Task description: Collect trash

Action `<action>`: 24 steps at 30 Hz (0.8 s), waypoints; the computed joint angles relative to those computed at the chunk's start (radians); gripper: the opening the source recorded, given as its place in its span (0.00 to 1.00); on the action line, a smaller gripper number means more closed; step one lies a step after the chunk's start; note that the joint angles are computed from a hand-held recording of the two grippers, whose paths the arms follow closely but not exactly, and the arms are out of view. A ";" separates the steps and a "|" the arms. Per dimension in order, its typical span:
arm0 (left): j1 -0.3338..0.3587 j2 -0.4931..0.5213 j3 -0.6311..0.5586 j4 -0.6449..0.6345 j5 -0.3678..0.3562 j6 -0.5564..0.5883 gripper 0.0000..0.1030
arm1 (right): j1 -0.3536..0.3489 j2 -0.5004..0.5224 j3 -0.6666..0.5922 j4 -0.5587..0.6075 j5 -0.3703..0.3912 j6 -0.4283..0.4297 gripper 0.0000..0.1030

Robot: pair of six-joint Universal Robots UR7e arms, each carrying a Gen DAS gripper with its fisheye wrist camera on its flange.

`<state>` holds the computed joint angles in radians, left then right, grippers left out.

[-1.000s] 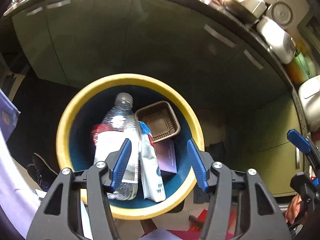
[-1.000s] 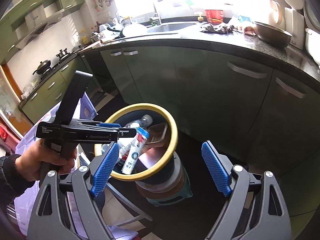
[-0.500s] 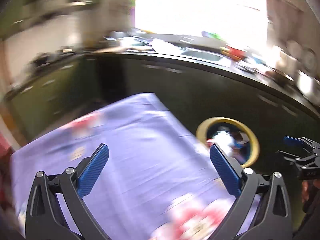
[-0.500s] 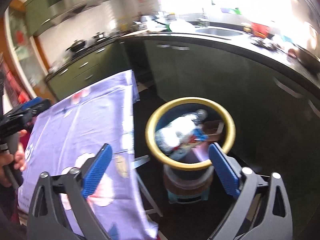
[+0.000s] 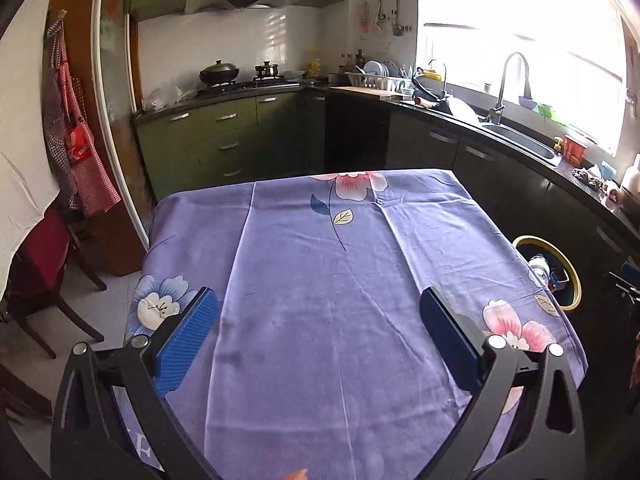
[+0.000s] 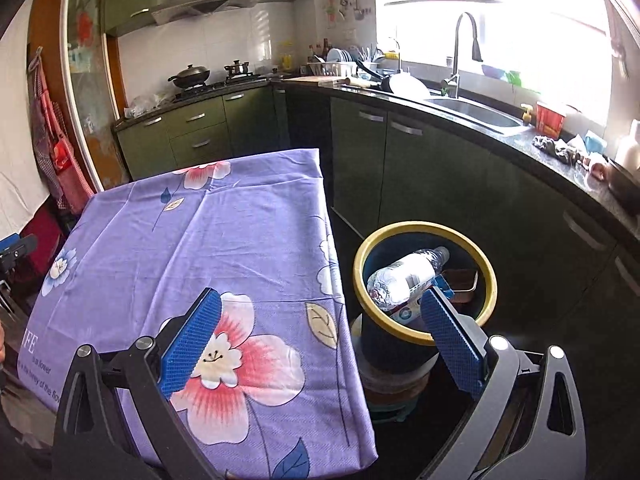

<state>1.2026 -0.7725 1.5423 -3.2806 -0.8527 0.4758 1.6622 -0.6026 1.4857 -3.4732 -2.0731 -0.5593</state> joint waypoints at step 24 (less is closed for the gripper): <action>-0.032 -0.050 0.103 -0.100 -0.053 0.061 0.94 | 0.027 -0.043 0.087 -0.096 -0.002 -0.028 0.95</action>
<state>1.1710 -0.8224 1.6452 -3.3804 -0.9053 0.5371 1.6890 -0.6456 1.5729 -3.5688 -2.0754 -0.5868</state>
